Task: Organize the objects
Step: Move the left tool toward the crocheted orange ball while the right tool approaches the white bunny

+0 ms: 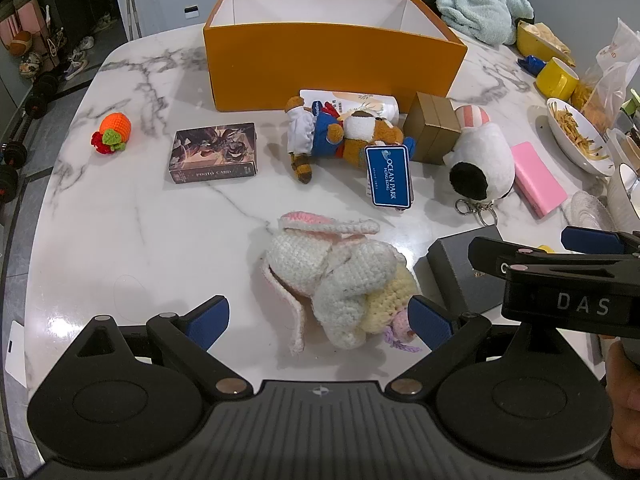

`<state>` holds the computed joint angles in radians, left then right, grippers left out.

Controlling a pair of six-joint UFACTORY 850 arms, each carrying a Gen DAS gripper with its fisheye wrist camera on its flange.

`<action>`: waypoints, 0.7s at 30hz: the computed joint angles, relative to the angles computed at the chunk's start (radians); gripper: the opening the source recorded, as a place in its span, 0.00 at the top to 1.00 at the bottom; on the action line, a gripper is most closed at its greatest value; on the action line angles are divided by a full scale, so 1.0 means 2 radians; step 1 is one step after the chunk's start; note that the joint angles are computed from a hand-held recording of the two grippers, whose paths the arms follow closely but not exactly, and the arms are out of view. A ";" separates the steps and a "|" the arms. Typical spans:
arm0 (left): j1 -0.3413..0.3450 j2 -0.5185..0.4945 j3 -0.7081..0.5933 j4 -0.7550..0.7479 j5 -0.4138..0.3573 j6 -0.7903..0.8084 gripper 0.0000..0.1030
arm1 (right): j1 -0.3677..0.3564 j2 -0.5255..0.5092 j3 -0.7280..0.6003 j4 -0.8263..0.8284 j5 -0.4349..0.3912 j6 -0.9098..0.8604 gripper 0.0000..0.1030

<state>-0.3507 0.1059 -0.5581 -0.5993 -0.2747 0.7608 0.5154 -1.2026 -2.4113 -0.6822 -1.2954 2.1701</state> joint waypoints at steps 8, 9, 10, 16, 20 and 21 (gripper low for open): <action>-0.001 0.003 0.001 0.005 0.004 -0.010 0.00 | 0.000 0.010 0.016 -0.003 0.011 -0.011 0.01; -0.002 0.004 0.001 0.005 0.005 -0.010 0.00 | 0.000 0.011 0.018 -0.004 0.012 -0.012 0.01; -0.003 0.005 0.002 0.013 0.008 -0.023 0.00 | 0.000 0.012 0.021 -0.004 0.014 -0.013 0.01; -0.004 0.010 0.006 0.021 0.016 -0.039 0.00 | 0.000 0.017 0.030 -0.009 0.020 -0.024 0.01; -0.005 0.013 0.008 0.027 0.018 -0.046 0.00 | 0.000 0.033 0.061 -0.018 0.048 -0.035 0.01; -0.003 0.014 0.008 0.024 0.017 -0.041 0.00 | 0.000 0.040 0.073 -0.023 0.057 -0.036 0.01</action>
